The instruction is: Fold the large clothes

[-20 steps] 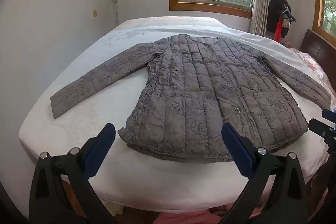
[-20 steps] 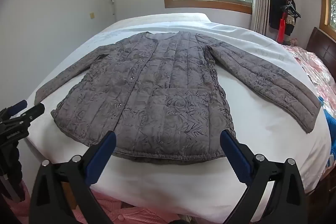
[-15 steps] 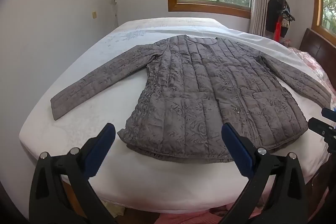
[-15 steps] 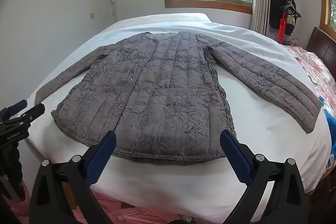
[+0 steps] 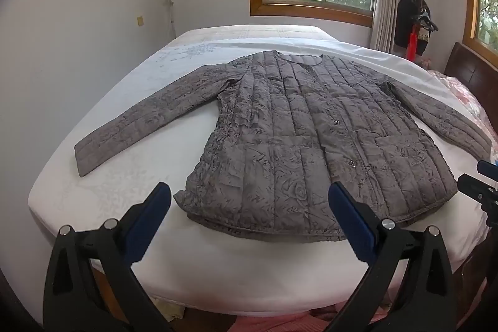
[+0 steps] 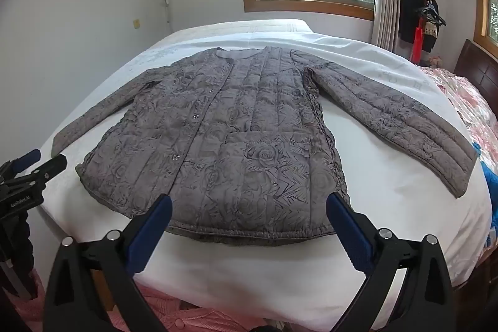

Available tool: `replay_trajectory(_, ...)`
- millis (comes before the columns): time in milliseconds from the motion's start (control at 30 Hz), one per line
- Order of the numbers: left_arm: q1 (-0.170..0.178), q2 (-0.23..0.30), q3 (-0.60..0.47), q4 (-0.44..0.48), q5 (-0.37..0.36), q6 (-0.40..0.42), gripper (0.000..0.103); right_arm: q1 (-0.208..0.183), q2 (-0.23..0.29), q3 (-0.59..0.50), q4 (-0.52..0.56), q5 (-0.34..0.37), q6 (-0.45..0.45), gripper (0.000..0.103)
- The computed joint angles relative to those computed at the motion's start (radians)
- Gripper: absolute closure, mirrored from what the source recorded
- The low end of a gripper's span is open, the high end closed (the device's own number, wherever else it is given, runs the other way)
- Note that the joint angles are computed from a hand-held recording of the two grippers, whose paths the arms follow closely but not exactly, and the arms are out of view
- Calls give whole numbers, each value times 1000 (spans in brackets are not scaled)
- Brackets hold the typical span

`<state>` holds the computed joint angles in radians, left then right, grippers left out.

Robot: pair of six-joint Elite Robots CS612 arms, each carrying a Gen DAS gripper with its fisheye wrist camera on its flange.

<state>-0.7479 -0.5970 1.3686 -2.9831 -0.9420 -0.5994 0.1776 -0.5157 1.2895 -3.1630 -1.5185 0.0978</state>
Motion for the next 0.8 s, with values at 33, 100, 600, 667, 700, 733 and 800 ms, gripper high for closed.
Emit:
replay_trajectory(33, 0, 0, 0, 1, 1, -1, 3, 0, 1, -1, 1, -1, 0, 4)
replay_trajectory(100, -1, -1, 1, 2, 2, -3, 3, -1, 2, -10, 9, 1, 1, 4)
replay_trajectory(600, 5, 4, -4, -3, -3, 0, 3, 0, 3, -5, 1, 3, 2, 4)
replay_trajectory(667, 3, 2, -2, 0, -1, -3, 3, -1, 2, -4, 1, 2, 1, 4)
replay_trajectory(700, 3, 2, -2, 0, -1, -3, 3, -1, 1, -2, 0, 3, 1, 4)
replay_trajectory(733, 4, 3, -3, 1, -2, -4, 3, -1, 1, -2, 0, 3, 1, 4)
replay_trajectory(800, 4, 1, -1, 0, -2, -5, 3, 0, 3, -5, 2, 2, 1, 4)
